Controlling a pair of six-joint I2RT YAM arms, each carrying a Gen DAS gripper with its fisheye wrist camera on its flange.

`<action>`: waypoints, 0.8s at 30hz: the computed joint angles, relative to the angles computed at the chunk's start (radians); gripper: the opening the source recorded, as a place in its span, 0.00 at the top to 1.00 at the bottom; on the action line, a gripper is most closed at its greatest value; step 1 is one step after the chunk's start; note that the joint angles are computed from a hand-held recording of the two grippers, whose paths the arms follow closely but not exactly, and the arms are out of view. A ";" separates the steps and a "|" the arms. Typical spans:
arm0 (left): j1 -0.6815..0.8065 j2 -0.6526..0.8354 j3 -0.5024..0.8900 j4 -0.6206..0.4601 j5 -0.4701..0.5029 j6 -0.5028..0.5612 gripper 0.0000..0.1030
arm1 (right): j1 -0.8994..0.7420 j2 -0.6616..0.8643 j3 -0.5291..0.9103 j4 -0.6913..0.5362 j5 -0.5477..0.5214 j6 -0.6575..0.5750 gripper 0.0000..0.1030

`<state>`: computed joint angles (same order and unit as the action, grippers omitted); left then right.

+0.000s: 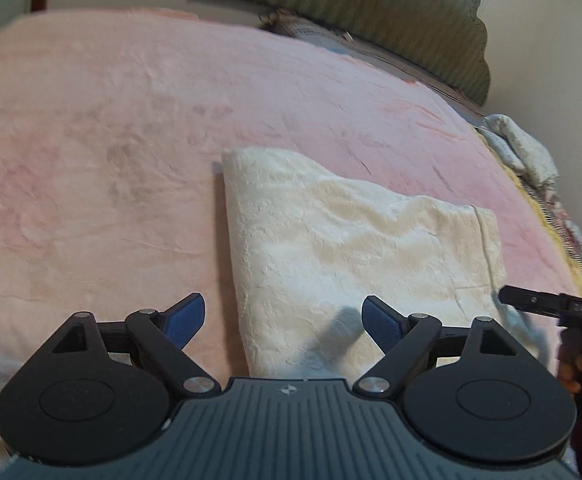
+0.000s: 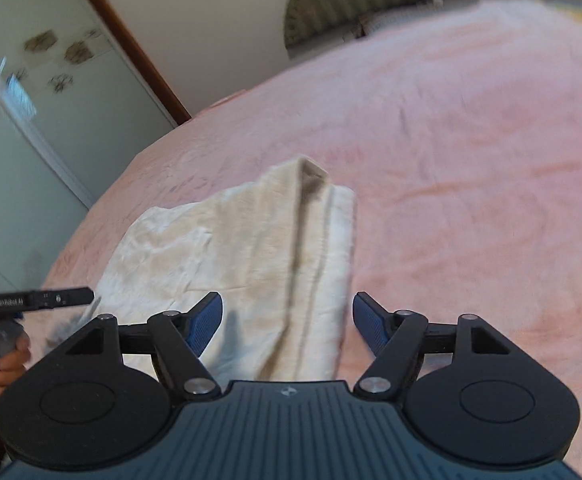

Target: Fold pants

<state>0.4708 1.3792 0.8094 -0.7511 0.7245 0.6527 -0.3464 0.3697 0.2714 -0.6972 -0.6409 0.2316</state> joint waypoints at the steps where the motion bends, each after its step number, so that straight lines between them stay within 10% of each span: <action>1: 0.001 0.056 0.032 -0.035 0.025 0.027 0.15 | -0.089 0.059 -0.006 0.019 -0.103 -0.054 0.30; 4: -0.019 0.139 0.064 -0.055 0.067 0.021 0.15 | -0.182 0.267 0.005 0.084 -0.295 -0.170 0.29; 7: -0.060 0.122 0.030 0.018 0.073 -0.045 0.19 | -0.054 0.325 -0.002 0.227 -0.236 -0.101 0.30; 10: -0.101 0.037 -0.036 0.115 0.012 -0.101 0.44 | 0.031 0.379 0.003 0.328 -0.157 -0.040 0.58; 15: -0.063 -0.059 -0.083 0.149 0.020 -0.102 0.91 | 0.123 0.250 -0.003 0.310 -0.072 0.010 0.71; 24: -0.080 -0.254 -0.074 0.292 0.019 -0.208 0.94 | 0.274 0.374 0.153 0.476 0.031 0.036 0.78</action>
